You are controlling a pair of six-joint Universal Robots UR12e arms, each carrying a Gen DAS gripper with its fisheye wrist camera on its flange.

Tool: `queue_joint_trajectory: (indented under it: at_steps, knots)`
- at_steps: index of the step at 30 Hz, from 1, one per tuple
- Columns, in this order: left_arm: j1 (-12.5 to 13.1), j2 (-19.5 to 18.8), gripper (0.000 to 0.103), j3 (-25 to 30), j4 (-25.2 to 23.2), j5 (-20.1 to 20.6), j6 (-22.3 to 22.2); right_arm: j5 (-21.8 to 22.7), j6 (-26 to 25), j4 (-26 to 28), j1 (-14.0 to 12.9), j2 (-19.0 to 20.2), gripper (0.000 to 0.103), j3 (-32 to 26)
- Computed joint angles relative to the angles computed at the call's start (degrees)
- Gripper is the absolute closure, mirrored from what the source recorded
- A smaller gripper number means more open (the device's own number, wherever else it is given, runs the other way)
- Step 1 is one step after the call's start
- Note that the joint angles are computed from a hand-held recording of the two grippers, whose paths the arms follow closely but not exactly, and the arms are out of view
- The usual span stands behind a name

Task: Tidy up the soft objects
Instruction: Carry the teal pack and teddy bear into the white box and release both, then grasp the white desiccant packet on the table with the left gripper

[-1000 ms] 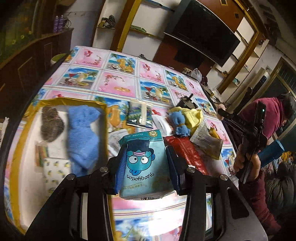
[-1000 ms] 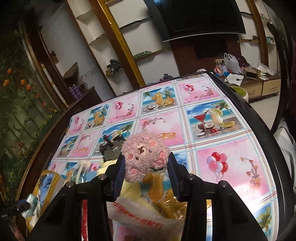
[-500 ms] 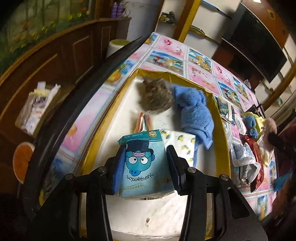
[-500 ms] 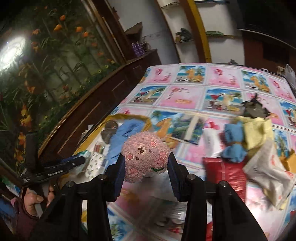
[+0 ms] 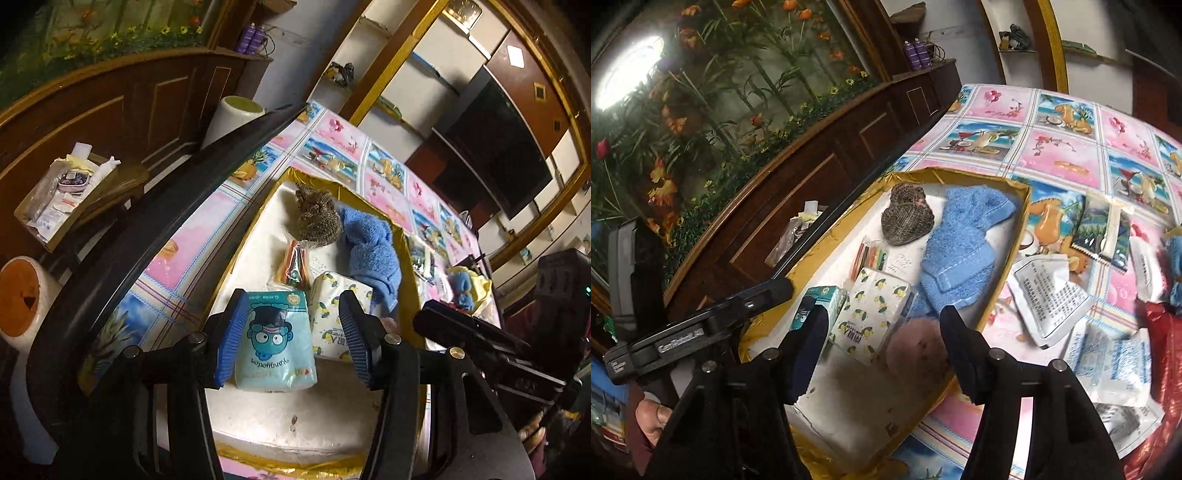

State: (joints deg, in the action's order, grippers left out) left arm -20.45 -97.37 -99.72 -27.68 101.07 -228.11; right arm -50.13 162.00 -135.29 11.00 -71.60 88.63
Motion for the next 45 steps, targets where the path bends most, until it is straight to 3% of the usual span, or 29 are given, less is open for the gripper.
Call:
queue_joint_trajectory:
  at_steps: [3, 8, 11, 12, 14, 15, 17, 18, 25, 28, 31, 34, 37, 41, 45]
  knots:
    - [-0.7, 0.5, 0.052, -0.9, 1.7, 1.5, -1.2, -1.0, -0.2, -0.1, 0.0, -0.2, 0.037, -0.2]
    - [-2.3, 1.0, 0.052, -1.7, 3.0, 5.9, -3.0, -1.9, -7.0, 10.2, 2.1, 0.9, 0.037, -3.5]
    - [-2.9, 1.2, 0.052, -1.6, 2.9, 7.4, -3.3, -11.8, -8.4, 10.4, 5.8, 2.3, 0.037, -5.2]
    - [-3.1, 1.3, 0.052, -1.6, 2.9, 7.7, -3.1, -12.5, -9.3, 12.3, 6.5, 3.2, 0.036, -6.4]
    - [-3.5, 1.4, 0.052, -1.7, 2.9, 8.4, -2.4, -7.9, -10.8, 17.7, 6.0, 4.5, 0.038, -8.7]
    - [-3.7, 1.5, 0.048, -1.8, 3.0, 9.0, -2.3, -3.2, -10.2, 18.2, 4.8, 4.5, 0.038, -8.7]
    - [-4.1, 1.5, 0.043, -2.0, 3.6, 10.2, -2.0, 0.7, -6.0, 11.9, 3.0, 3.7, 0.037, -7.4]
    - [-4.2, 1.4, 0.043, -2.1, 4.4, 10.5, -2.0, 0.6, -3.8, 8.5, 2.5, 3.4, 0.037, -6.8]
    - [-5.0, 0.5, 0.043, -1.3, 6.3, 10.0, 3.0, 0.5, 4.0, -1.2, -0.6, 2.1, 0.037, -4.9]
    - [-5.3, 0.1, 0.040, -1.1, 7.9, 8.3, 5.0, -3.8, 4.2, -9.0, -2.6, 0.0, 0.037, -1.4]
    - [-5.9, -1.1, 0.039, 0.1, 8.4, 7.5, 6.5, -11.2, 4.6, -16.5, -4.7, -1.9, 0.034, 2.5]
    - [-6.5, -2.9, 0.039, 2.1, 8.8, 4.2, 9.5, -15.3, 6.1, -16.7, -7.9, -2.6, 0.032, 4.5]
    - [-6.6, -4.9, 0.039, 5.3, 6.3, -1.6, 11.7, -16.5, 9.0, -14.8, -10.9, -2.7, 0.032, 5.7]
    - [-5.9, -8.1, 0.039, 11.4, 0.3, -10.4, 12.7, -16.5, 14.7, -17.1, -13.5, -1.6, 0.032, 6.3]
    - [-6.7, -12.3, 0.039, 18.9, -7.2, -10.1, 15.4, -14.7, 18.0, -22.6, -14.8, -0.1, 0.032, 6.8]
